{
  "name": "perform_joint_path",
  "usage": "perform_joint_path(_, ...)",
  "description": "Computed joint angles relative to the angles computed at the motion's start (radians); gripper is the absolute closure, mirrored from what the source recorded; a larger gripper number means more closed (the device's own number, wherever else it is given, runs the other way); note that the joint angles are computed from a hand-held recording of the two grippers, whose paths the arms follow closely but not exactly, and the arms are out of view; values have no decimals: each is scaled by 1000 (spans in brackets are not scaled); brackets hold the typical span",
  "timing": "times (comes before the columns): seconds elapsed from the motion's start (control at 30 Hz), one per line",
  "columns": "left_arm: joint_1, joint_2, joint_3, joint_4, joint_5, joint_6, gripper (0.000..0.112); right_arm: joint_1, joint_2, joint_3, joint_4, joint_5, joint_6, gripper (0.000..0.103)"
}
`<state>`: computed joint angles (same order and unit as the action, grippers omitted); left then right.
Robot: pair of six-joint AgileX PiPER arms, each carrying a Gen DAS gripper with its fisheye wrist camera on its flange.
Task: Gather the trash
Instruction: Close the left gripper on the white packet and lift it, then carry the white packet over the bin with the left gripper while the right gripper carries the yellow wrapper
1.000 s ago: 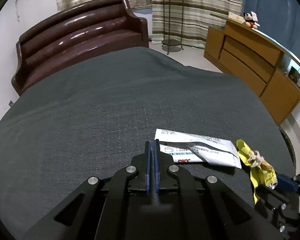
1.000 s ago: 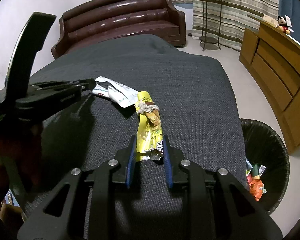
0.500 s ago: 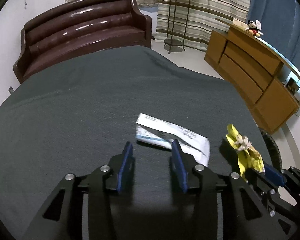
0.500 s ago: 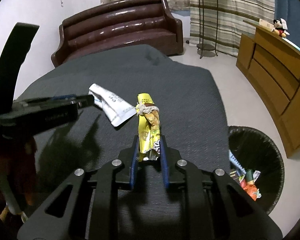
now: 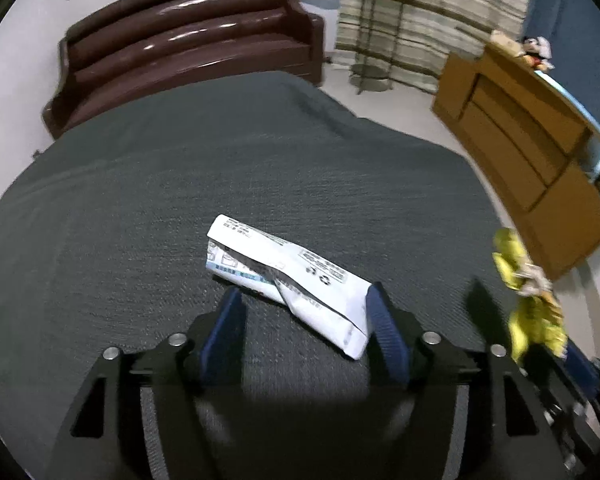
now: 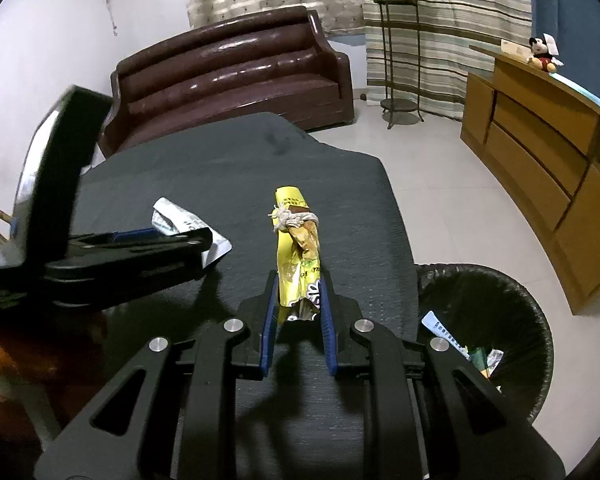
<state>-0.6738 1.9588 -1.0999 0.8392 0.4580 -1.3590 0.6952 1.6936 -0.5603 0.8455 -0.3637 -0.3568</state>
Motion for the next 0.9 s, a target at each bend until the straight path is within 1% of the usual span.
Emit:
perform_joint_path(0.07, 1, 18, -16, -5, 4, -5, 46, -18, -3, 11, -54, 5, 47, 84)
perform_joint_path(0.13, 11, 18, -9, -9, -17, -20, 46, -24, -2, 18, -87, 5, 78, 84)
perform_joint_path(0.17, 18, 12, 3, -10, -39, -20, 52, -28, -1, 18, -98, 6, 87, 84)
perform_joint_path(0.2, 21, 4, 16, -4, -57, -21, 60, -32, 0, 18, -110, 9, 97, 84)
perform_joint_path(0.27, 25, -15, 52, 52, -97, -59, 72, -32, 1, 20, -117, 6, 104, 84)
perform_joint_path(0.37, 47, -41, 105, 114, -165, -112, 76, -36, 3, 19, -120, 9, 105, 84)
perform_joint_path(0.43, 54, -50, 126, 155, -188, -142, 78, -37, 10, 13, -118, 11, 101, 84)
perform_joint_path(0.5, 49, -56, 140, 197, -197, -181, 81, -32, 16, 10, -108, 8, 93, 84)
perform_joint_path(0.53, 54, -62, 152, 241, -214, -221, 82, -30, 17, 9, -99, 7, 84, 84)
perform_joint_path(0.6, 50, -70, 164, 276, -221, -259, 83, -29, 19, 8, -97, 7, 84, 84)
perform_joint_path(0.73, 29, -85, 181, 355, -203, -312, 85, -28, 19, 9, -98, 7, 86, 84)
perform_joint_path(0.9, 20, -127, 234, 458, -200, -417, 86, -16, 12, 12, -56, 6, 54, 84)
